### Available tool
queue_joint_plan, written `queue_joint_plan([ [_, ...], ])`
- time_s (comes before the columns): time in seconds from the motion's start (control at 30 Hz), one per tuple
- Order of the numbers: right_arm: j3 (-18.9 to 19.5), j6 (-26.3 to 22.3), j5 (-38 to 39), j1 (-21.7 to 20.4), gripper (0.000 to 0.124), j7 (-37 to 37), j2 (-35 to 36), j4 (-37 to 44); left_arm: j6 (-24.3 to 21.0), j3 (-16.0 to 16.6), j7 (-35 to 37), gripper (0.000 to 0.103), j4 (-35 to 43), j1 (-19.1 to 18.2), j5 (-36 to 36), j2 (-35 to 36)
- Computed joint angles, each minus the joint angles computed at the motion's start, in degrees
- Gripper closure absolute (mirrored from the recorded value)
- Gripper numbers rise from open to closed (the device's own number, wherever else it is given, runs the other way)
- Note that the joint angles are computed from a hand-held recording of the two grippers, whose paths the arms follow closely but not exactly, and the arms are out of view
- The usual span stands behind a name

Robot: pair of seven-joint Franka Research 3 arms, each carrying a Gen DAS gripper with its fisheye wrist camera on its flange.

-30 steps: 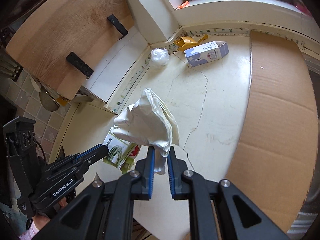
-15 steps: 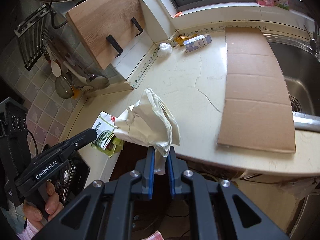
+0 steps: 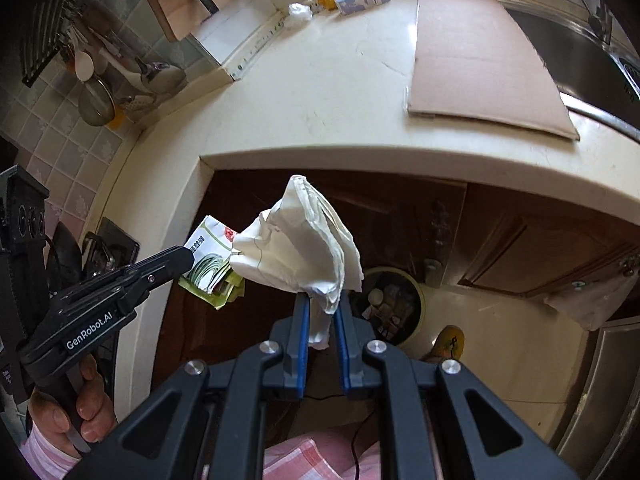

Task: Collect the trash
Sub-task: 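Carry the wrapper and tissue down to the floor bin and open both grippers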

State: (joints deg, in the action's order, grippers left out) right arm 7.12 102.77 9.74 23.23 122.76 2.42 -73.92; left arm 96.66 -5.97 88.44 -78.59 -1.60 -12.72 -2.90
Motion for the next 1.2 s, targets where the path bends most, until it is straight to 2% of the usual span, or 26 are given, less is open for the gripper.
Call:
queue_joint_plan([
  [0.13, -0.07, 0.65, 2.05, -0.30, 0.112, -0.16, -1.49, -7.62, 1.23, -0.21, -0.48, 0.101, -7.60, -0.26, 0.85, -1.49],
  [0.3, 0.09, 3.86, 3.37, -0.47, 0.112, -0.80, -1.35, -17.58, 6.58, -0.59, -0.65, 0.101, -19.54, -1.11, 3.02, -2.32],
  [0.5, -0.01, 8.65, 6.54, -0.58, 0.112, -2.73, 0.72, -27.63, 12.26, -0.48, -2.60, 0.101, -29.70, -1.09, 4.01, -1.34],
  [0.63, 0.22, 10.67, 7.92, -0.17, 0.112, -4.03, 3.35, -29.22, 15.04, -0.42, -3.03, 0.101, -33.14, -0.91, 4.06, 0.03],
  [0.87, 0.12, 12.84, 6.33, 1.02, 0.110, -6.37, 10.12, -25.73, 21.42, -1.21, -3.84, 0.100, -35.65, -0.87, 5.81, 4.34],
  [0.9, 0.01, 13.38, 6.23, 1.14, 0.108, -6.34, 11.42, -24.96, 21.78, -1.34, -4.37, 0.098, -35.51, -0.86, 6.12, 5.42],
  [0.97, -0.27, 14.62, 6.22, 1.23, 0.108, -6.18, 13.38, -24.09, 22.70, -1.36, -4.20, 0.085, -35.72, -0.39, 5.05, 7.20],
  [1.03, -0.56, 15.36, 6.62, 0.90, 0.104, -6.84, 14.65, -23.94, 24.23, -1.54, -5.18, 0.065, -35.98, -0.15, 5.12, 8.65],
  [1.1, -0.91, 15.50, 6.26, 0.85, 0.096, -6.46, 15.60, -23.80, 26.12, -1.68, -5.57, 0.055, -36.82, 0.20, 4.89, 9.26],
  [1.2, -1.03, 15.96, 6.46, 0.70, 0.093, -6.15, 15.89, -24.28, 26.56, -1.95, -6.03, 0.054, -36.82, 0.42, 5.50, 10.22],
])
